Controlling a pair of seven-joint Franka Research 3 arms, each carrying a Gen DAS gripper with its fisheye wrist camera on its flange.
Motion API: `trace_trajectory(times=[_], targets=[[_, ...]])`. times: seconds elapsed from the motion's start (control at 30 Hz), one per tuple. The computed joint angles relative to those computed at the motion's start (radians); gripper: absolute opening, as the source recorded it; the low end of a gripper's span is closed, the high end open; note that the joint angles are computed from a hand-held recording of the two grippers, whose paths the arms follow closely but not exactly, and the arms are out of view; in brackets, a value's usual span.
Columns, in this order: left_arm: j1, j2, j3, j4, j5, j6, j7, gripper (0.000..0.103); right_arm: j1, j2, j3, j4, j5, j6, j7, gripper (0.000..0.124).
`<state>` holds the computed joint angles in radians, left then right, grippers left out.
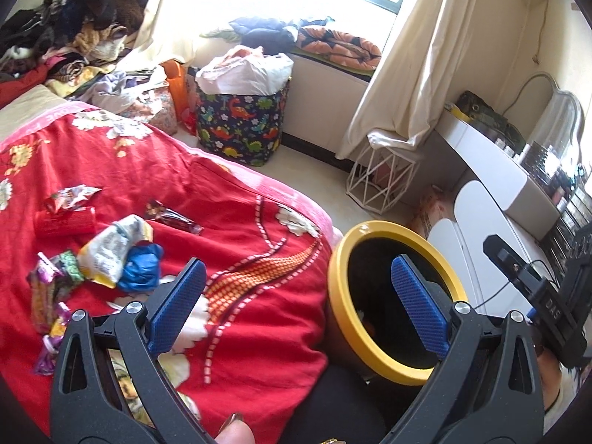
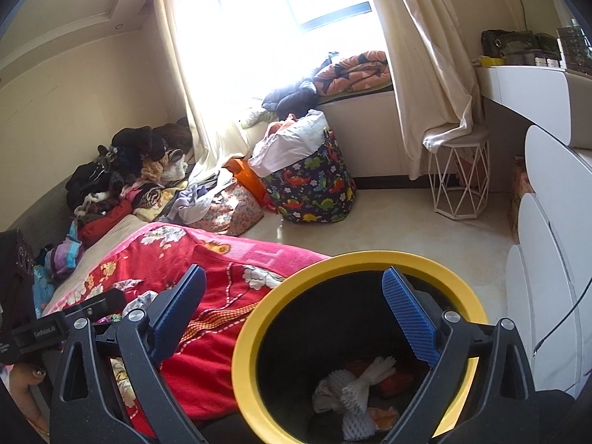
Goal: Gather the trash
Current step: 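Move both grippers back toward the candy wrappers on the bedspread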
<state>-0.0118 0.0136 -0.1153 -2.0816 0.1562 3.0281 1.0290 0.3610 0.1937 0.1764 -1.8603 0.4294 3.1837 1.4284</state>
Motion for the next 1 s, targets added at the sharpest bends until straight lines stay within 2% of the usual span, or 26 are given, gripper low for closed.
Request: trace_trajectory(times=[0.33, 0.63, 0.77, 1.0], targets=[[0.031, -0.037, 0.025, -0.042, 0.007, 0.028, -0.021, 0.092, 0.047, 0.020, 0.005, 0.036, -0.039, -0.033, -0.009, 0.096], [0.087, -0.085, 0.043, -0.072, 0.113, 0.015, -0.112, 0.092, 0.067, 0.049, 0.043, 0.088, -0.041, -0.068, -0.076, 0.096], [0.094, -0.101, 0.063, -0.088, 0.078, 0.008, -0.091, 0.092, 0.085, 0.070, 0.042, 0.121, -0.044, -0.106, -0.092, 0.096], [0.144, -0.130, 0.076, -0.124, 0.108, -0.001, -0.146, 0.092, 0.099, 0.111, 0.064, 0.180, -0.029, -0.173, -0.145, 0.096]])
